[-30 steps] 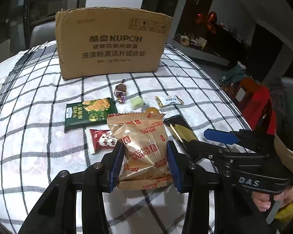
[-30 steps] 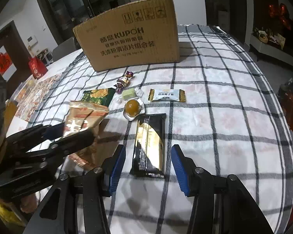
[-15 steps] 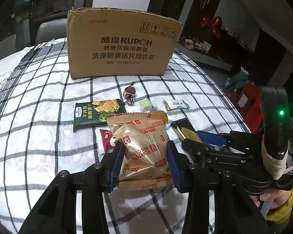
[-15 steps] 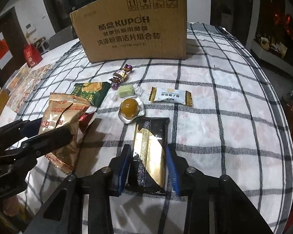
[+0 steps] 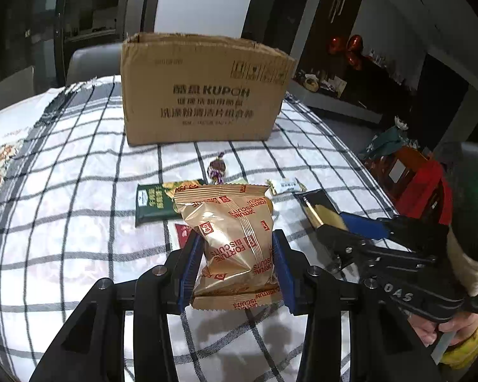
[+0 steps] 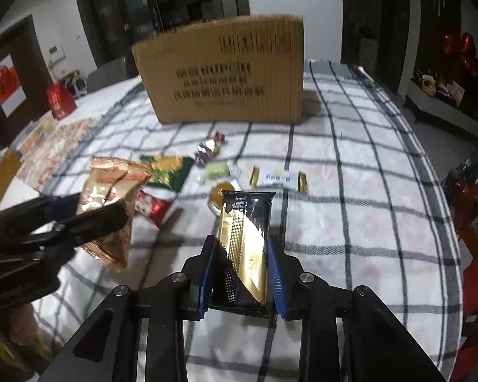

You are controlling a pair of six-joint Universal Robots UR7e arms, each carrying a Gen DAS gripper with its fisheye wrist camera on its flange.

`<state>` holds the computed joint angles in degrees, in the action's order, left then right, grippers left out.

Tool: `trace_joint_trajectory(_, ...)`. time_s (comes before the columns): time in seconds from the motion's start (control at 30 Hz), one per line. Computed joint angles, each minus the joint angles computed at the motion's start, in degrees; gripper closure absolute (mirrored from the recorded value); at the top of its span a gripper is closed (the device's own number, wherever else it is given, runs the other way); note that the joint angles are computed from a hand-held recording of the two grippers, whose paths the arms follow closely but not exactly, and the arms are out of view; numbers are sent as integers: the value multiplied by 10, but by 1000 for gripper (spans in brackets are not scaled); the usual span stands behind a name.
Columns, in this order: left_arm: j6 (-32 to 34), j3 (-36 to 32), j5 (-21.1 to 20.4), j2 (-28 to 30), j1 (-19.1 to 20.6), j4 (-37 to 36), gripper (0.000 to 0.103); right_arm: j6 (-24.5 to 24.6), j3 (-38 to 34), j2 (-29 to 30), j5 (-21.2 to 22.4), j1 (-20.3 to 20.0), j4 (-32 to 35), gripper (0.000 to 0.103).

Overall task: Organize snacks
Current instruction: 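Grasp the tan biscuit bag with the left tool while the right tool grasps the black-gold bar, then carry the biscuit bag and black-gold bar over the cardboard box with both tools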

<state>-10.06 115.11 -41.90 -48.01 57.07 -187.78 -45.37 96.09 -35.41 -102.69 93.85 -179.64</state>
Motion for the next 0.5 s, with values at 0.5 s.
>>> trace_joint_trajectory(0.5,87,-37,44,-31,-31,-29,60,22,-27,-25,65,38,-5,71)
